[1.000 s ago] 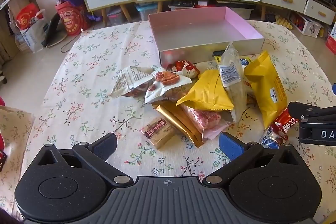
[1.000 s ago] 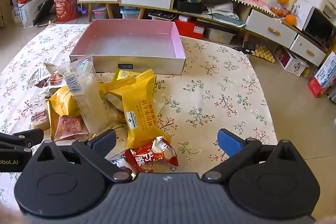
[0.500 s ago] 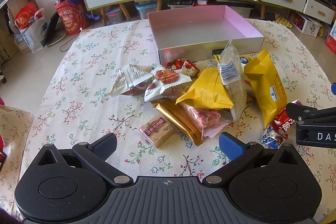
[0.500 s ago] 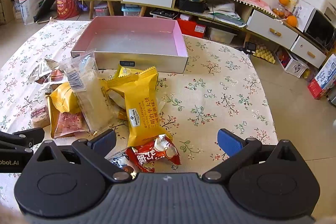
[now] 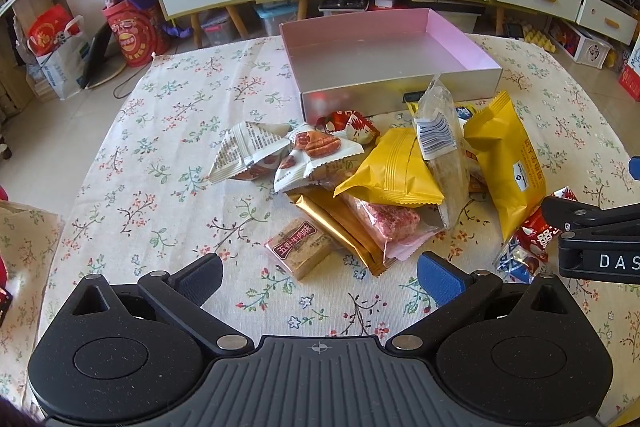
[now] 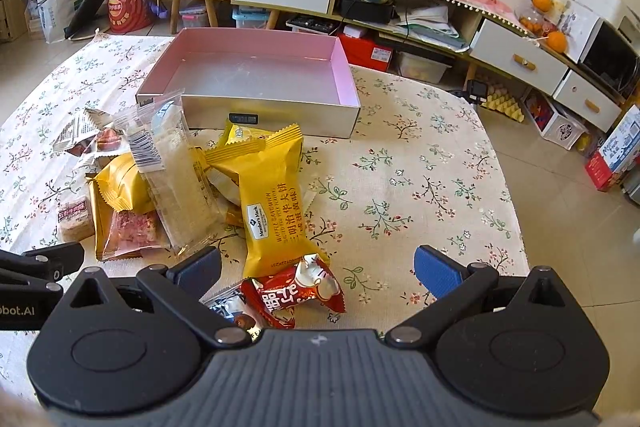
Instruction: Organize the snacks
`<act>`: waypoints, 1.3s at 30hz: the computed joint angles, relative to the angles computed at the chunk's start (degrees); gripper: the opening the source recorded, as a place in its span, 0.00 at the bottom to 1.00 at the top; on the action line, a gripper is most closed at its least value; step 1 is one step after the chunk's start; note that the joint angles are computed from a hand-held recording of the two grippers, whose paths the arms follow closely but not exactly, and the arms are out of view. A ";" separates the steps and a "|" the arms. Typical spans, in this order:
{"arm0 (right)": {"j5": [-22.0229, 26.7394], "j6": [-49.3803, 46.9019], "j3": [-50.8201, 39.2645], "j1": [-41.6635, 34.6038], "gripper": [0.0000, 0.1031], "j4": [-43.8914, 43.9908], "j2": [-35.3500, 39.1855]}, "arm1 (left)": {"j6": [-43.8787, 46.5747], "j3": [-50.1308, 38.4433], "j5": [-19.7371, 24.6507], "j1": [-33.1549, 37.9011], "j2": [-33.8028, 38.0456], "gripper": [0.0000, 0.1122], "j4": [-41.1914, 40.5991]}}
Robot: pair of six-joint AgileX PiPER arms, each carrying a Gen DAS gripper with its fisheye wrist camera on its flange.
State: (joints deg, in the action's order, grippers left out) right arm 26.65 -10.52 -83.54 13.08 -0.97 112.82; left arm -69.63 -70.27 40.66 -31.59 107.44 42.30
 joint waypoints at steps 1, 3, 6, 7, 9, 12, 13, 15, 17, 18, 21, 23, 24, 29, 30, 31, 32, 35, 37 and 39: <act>0.05 0.07 -0.06 0.02 1.00 -0.07 0.02 | 0.00 0.00 0.00 0.00 0.00 0.92 0.00; 0.00 0.04 0.02 -0.03 1.00 -0.11 0.00 | 0.00 0.00 0.00 0.00 0.00 0.92 0.00; 0.12 0.03 -0.15 0.01 1.00 -0.05 0.05 | 0.08 0.05 -0.06 0.02 -0.04 0.92 -0.06; 0.12 0.03 -0.15 0.01 1.00 -0.05 0.05 | 0.08 0.05 -0.06 0.02 -0.04 0.92 -0.06; 0.12 0.03 -0.15 0.01 1.00 -0.05 0.05 | 0.02 -0.03 0.04 -0.01 0.02 0.92 -0.02; 0.40 0.72 -0.33 0.29 1.00 -0.78 0.06 | 0.03 0.00 -0.01 0.00 0.01 0.92 -0.02; 0.43 0.70 -0.32 0.28 1.00 -0.82 0.07 | 0.03 0.00 -0.01 0.00 0.01 0.92 -0.02; 0.46 0.96 -0.21 0.37 1.00 -1.15 0.04 | -0.03 -0.03 0.04 -0.03 0.03 0.92 0.02; 0.56 1.09 -0.26 0.39 1.00 -1.38 0.05 | -0.03 -0.03 0.04 -0.03 0.03 0.92 0.01; 0.59 1.24 -0.23 0.44 1.00 -1.56 0.01 | -0.03 -0.03 0.04 -0.03 0.03 0.92 0.01; 0.60 1.34 -0.24 0.50 1.00 -1.62 0.00 | 0.02 -0.06 0.06 -0.02 0.03 0.92 -0.01; 0.59 1.40 -0.21 0.50 1.00 -1.70 0.00 | 0.09 -0.08 0.08 -0.01 0.03 0.92 -0.05; 0.73 1.64 -0.30 0.60 1.00 -1.95 0.02 | 0.09 -0.08 0.08 -0.01 0.03 0.92 -0.05; 1.00 2.37 -0.43 0.94 1.00 -2.74 0.03 | 0.12 -0.09 0.08 -0.01 0.03 0.92 -0.06; 0.99 2.40 -0.38 0.94 1.00 -2.78 0.00 | 0.12 -0.09 0.08 -0.01 0.03 0.92 -0.06; 0.99 2.44 -0.41 0.95 1.00 -2.80 0.03 | 0.12 -0.09 0.08 -0.01 0.03 0.92 -0.06; 0.99 2.44 -0.41 0.95 1.00 -2.80 0.03 | 0.15 -0.11 0.11 -0.02 0.04 0.92 -0.08; 1.00 2.52 -0.41 0.98 1.00 -2.90 0.04 | 0.15 -0.11 0.11 -0.02 0.04 0.92 -0.08; 1.12 2.70 -0.54 1.06 1.00 -3.12 0.14 | 0.15 -0.11 0.11 -0.02 0.04 0.92 -0.08; 1.18 2.74 -0.64 1.09 1.00 -3.16 0.19 | 0.15 -0.11 0.11 -0.02 0.04 0.92 -0.08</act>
State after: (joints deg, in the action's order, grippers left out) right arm 27.84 -7.79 -84.18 14.17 -4.14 113.01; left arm -69.48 -70.39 40.77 -31.61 107.48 42.22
